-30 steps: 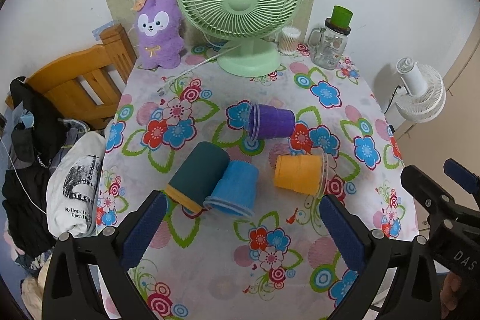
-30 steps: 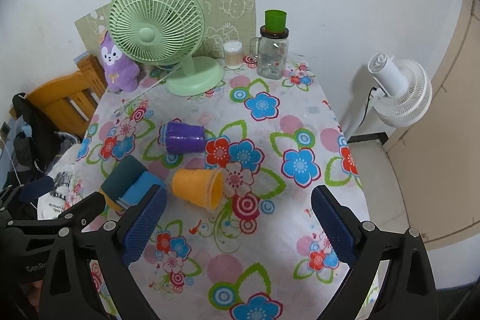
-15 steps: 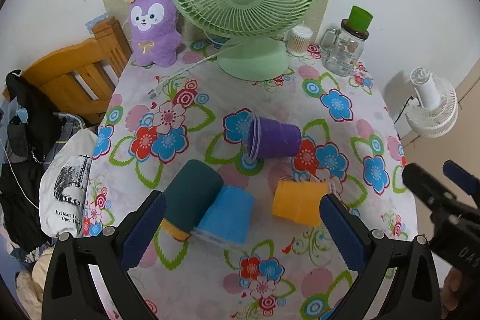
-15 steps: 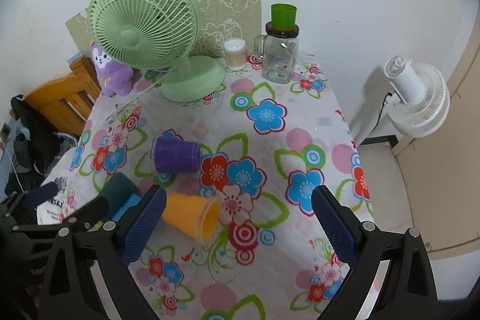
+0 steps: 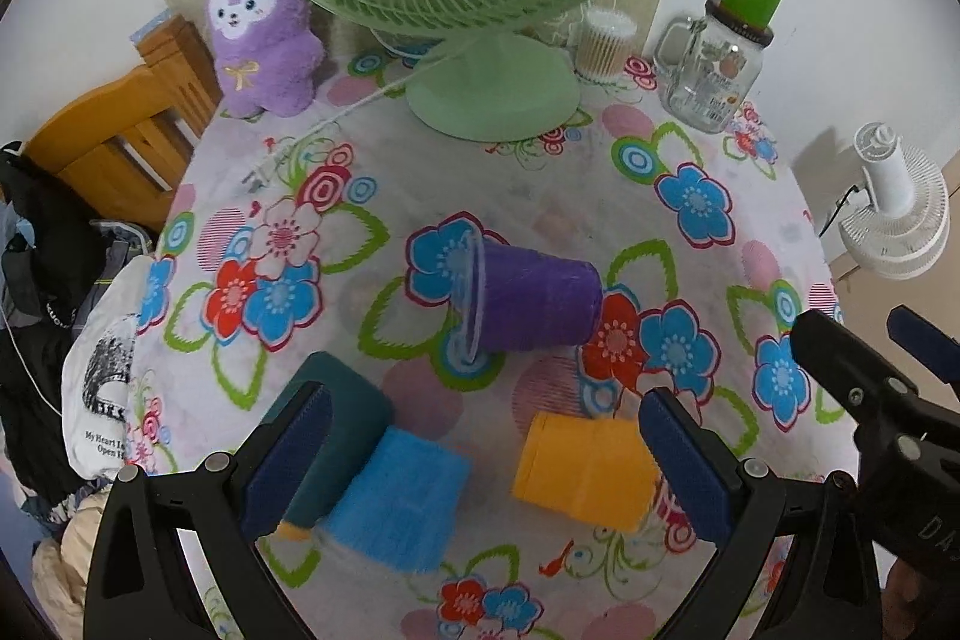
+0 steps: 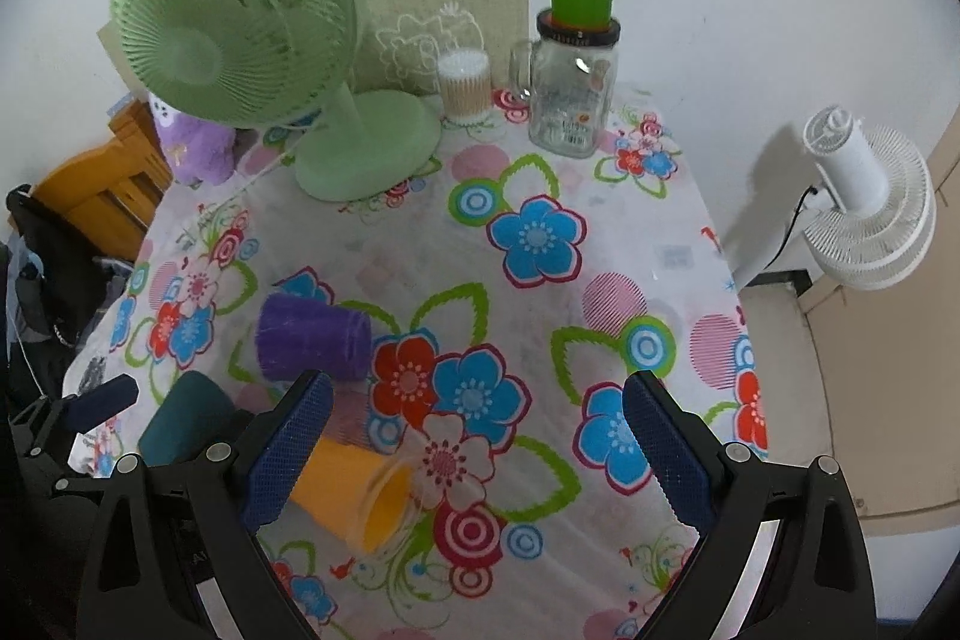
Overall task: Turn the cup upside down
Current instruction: 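Move the right gripper toward the purple cup and close around it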
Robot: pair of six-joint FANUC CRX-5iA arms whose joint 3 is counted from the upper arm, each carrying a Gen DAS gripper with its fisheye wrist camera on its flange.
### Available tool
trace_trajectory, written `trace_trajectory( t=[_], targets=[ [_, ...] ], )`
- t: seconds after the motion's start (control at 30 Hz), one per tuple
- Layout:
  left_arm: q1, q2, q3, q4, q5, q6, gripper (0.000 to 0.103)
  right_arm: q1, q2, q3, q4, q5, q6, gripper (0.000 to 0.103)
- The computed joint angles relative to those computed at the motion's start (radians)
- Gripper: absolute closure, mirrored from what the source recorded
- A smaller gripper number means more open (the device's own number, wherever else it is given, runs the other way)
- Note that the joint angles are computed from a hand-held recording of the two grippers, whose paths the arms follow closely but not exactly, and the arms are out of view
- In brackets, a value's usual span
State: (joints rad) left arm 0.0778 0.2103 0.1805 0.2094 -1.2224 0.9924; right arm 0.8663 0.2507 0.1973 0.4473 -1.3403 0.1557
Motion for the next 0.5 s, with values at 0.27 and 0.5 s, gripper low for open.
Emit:
trace_trajectory(
  t=[0.27, 0.5],
  targets=[
    [-0.052, 0.071, 0.037, -0.066, 0.003, 0.067, 0.0, -0.05, 0.015, -0.038, -0.066, 0.075, 0.02, 0.004],
    [-0.078, 0.124, 0.064, -0.081, 0.008, 0.107, 0.0, -0.084, 0.028, -0.053, -0.091, 0.113, 0.045, 0.004]
  ],
)
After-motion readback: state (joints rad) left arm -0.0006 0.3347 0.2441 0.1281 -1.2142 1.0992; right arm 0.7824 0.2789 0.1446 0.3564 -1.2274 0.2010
